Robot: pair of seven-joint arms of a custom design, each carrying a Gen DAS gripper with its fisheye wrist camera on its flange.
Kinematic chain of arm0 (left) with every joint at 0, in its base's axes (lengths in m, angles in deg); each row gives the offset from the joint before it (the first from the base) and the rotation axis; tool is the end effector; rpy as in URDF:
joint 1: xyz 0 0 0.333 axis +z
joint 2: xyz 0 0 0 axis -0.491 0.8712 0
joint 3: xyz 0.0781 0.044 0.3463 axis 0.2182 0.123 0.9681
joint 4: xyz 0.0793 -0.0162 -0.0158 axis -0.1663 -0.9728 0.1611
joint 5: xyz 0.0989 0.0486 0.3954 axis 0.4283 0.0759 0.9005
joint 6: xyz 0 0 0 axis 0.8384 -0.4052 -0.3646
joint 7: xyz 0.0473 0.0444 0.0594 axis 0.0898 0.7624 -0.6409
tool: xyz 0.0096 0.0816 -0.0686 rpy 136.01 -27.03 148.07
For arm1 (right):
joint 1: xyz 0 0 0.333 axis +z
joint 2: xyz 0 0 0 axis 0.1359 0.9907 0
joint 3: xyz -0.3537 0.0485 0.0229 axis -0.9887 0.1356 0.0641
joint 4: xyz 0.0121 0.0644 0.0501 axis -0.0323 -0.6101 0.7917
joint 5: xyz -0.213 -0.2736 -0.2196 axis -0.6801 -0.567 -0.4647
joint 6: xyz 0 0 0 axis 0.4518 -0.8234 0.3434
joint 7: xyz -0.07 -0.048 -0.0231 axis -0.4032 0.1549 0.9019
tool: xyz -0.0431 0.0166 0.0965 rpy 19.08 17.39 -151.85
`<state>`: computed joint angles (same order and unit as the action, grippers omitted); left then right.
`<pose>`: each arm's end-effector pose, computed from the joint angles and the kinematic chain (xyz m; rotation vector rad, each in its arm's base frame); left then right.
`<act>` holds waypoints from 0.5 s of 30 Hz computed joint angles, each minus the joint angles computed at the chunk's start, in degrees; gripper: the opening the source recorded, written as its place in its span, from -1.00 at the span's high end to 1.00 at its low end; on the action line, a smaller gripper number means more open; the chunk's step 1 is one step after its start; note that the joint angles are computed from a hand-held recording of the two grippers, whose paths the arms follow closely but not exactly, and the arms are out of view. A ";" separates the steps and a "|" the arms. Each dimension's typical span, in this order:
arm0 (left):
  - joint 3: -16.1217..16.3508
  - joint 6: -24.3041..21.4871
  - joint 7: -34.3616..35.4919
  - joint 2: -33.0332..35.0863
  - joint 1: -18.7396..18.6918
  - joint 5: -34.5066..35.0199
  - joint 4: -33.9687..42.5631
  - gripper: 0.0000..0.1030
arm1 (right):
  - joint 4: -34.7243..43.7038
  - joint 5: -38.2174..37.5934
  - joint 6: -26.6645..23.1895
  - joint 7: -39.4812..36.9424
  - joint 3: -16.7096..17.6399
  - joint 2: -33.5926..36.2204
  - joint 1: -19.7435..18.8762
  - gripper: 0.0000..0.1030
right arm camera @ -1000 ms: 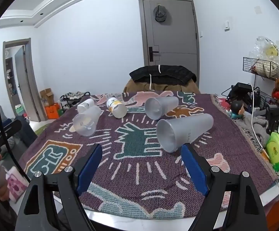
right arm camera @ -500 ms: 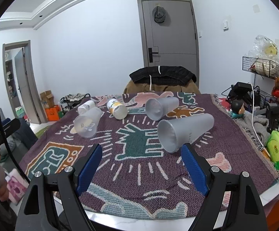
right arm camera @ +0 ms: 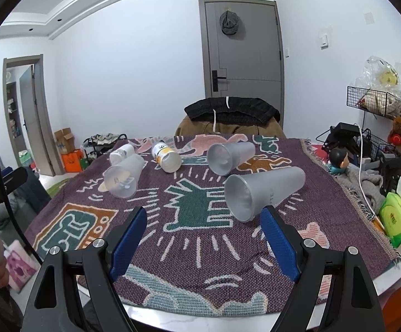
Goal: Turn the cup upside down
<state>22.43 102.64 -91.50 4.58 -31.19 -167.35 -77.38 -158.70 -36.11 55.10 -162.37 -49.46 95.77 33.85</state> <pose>0.7062 -0.1549 0.5511 -1.0258 1.9234 -1.4781 0.5944 0.3041 0.5368 -1.1809 1.8963 -1.1798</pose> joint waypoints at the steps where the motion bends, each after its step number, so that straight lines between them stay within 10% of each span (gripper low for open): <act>1: 0.10 -0.03 -0.55 0.22 -0.08 0.55 0.31 -0.99 | -0.10 -0.03 0.03 0.11 -0.03 -0.13 -0.02 -0.63; 15: -0.03 0.34 2.99 -0.53 -0.06 -2.02 -0.12 -0.99 | -0.22 0.37 0.39 0.15 0.05 -0.38 -0.32 -0.63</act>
